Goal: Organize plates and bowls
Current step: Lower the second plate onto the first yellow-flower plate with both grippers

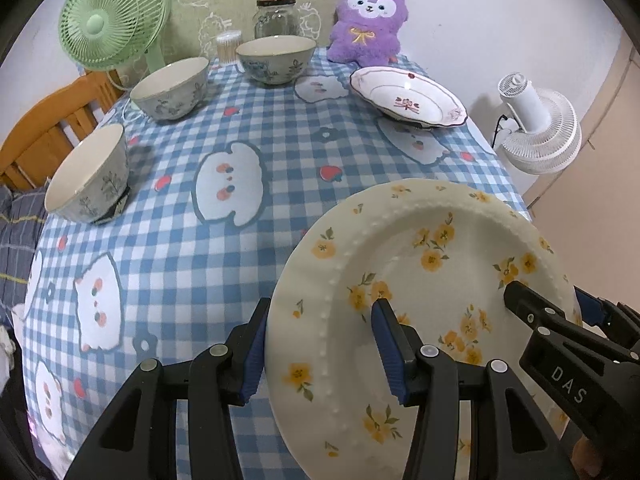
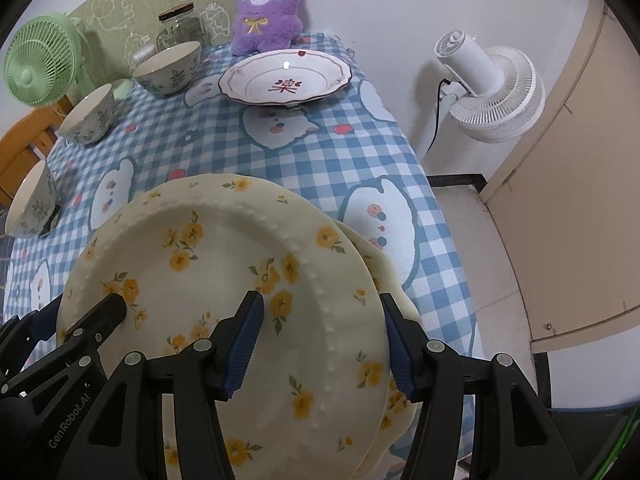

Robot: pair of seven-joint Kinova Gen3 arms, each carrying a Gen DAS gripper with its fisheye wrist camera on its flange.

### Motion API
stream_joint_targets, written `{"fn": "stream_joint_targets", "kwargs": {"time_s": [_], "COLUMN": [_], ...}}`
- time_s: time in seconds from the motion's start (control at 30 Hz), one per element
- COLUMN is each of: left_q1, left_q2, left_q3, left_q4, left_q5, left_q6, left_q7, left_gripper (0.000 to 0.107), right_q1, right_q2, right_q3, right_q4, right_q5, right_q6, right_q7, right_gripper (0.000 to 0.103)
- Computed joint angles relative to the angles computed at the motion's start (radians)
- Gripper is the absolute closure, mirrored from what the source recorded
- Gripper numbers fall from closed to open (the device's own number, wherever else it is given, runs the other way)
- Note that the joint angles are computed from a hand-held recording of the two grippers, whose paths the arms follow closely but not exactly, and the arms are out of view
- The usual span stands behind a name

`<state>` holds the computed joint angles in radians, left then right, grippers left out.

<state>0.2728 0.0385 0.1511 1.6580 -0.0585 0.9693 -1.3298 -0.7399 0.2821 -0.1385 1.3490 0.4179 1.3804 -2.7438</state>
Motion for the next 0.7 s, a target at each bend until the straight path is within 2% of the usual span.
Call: {"fn": "stream_joint_targets", "kwargs": {"time_s": [0.33, 0.7], "left_q1": [0.030, 0.044], "left_q2": [0.018, 0.026], "left_q3": [0.010, 0.012], "left_q4": [0.012, 0.029], "left_q5": [-0.036, -0.031], "left_q6": [-0.013, -0.028], "left_q7": [0.084, 0.110], "left_gripper": [0.057, 0.057], "right_q1": [0.035, 0.047], "right_q2": [-0.009, -0.014], "right_q3": [-0.001, -0.002], "right_q4": [0.039, 0.064], "right_q5": [-0.024, -0.032], "right_q6": [-0.032, -0.038], "right_q7": [0.057, 0.078], "right_gripper": [0.042, 0.042]}}
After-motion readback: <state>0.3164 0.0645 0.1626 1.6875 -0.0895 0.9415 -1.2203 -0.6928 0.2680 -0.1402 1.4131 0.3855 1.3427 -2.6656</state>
